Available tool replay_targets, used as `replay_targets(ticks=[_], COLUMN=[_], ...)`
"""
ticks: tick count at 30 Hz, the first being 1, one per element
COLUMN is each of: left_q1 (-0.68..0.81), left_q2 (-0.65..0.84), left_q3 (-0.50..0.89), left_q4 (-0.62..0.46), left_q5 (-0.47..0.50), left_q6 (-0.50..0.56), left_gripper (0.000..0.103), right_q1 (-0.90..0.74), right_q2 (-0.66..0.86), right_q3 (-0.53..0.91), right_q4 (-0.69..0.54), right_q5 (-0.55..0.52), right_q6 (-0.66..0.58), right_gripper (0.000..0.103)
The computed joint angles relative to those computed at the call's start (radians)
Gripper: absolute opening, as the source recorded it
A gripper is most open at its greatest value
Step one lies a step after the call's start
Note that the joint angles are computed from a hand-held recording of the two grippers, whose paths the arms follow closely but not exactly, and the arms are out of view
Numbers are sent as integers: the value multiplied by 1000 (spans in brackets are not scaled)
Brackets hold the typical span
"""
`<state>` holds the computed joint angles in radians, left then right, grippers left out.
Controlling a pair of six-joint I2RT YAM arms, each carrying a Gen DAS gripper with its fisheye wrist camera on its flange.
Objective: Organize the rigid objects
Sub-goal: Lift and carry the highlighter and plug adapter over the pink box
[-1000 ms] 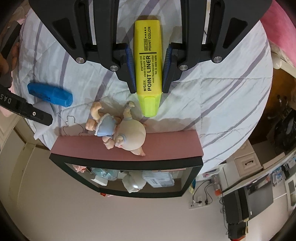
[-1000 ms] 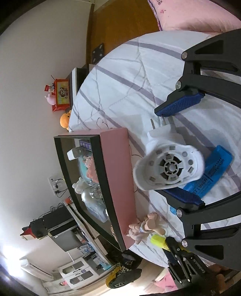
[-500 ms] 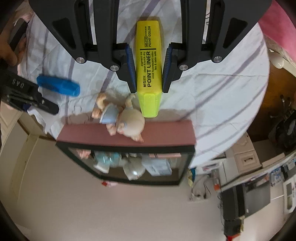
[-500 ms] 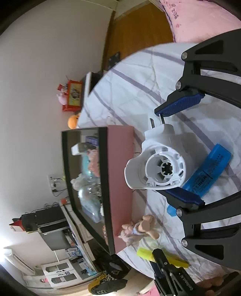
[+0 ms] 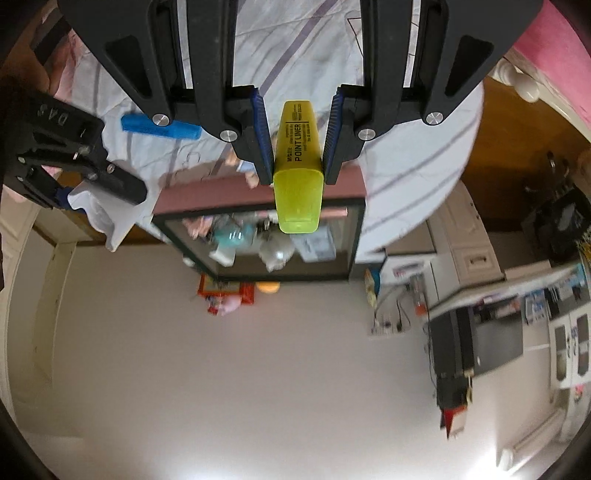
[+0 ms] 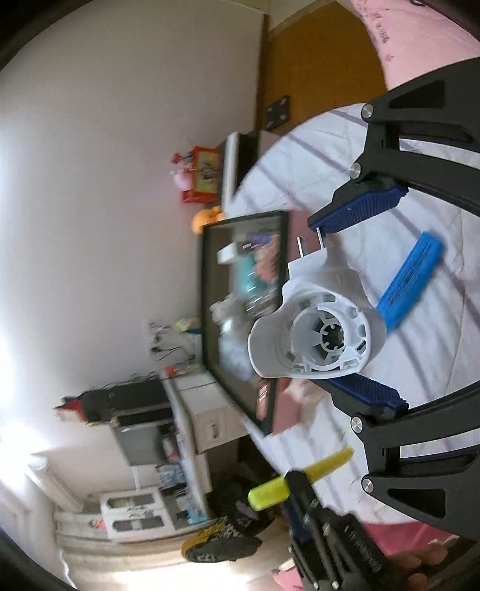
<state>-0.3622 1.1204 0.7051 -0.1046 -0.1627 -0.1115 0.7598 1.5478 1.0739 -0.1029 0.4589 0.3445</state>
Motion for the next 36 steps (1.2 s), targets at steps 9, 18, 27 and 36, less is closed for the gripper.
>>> replay_targets(ticks=[9,18,27,36], left_q1=[-49,-126,-158,-111], left_q2=[-214,-302,-255,-64], left_q3=[-2,28,59,130], left_q4=[-31,-37,-6,88], left_q5=[-129,-228,-259,-213], left_q6=[-10,48,89,135], left_gripper=[27,27,27,27], right_q1=[143,227,217,120], right_q2=[-68,-75,-71,4], right_q3=[40,62,83,152], right_q4=[43,124,122,106], right_q5=[177,288,300,207], right_q6=[-65,-118,-124,-129], right_gripper=[74,75,75,75])
